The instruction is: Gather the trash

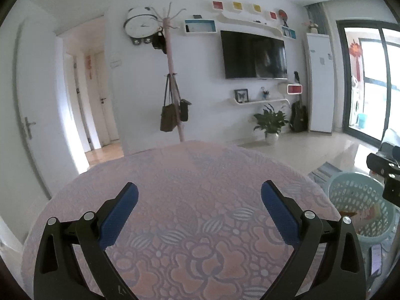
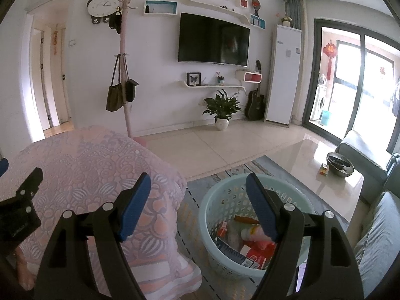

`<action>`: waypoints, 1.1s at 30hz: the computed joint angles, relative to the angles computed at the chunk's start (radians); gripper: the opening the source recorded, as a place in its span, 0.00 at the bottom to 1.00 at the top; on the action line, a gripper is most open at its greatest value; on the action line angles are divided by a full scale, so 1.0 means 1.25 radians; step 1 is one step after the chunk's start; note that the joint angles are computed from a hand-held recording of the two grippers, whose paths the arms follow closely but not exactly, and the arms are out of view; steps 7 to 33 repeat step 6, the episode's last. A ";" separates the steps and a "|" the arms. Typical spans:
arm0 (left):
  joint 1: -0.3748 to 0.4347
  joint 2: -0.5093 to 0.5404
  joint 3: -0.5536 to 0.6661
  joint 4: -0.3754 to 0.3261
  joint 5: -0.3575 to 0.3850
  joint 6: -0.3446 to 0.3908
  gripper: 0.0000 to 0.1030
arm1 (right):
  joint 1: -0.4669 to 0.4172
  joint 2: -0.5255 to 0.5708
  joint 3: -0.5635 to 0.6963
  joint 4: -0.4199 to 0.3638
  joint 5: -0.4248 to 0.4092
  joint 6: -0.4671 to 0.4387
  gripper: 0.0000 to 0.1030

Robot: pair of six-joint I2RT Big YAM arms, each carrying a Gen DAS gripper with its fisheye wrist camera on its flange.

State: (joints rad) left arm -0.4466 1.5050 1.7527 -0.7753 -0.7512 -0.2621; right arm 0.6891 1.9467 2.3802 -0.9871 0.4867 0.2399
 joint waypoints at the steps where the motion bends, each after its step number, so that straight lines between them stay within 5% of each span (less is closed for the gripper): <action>1: 0.002 -0.004 0.000 -0.001 0.009 0.000 0.93 | 0.000 0.000 0.000 0.001 -0.001 -0.002 0.72; 6: 0.023 -0.019 0.005 -0.035 0.044 -0.018 0.93 | 0.001 -0.005 -0.005 0.007 0.002 -0.009 0.72; 33: 0.023 -0.019 0.005 -0.035 0.044 -0.018 0.93 | 0.001 -0.005 -0.005 0.007 0.002 -0.009 0.72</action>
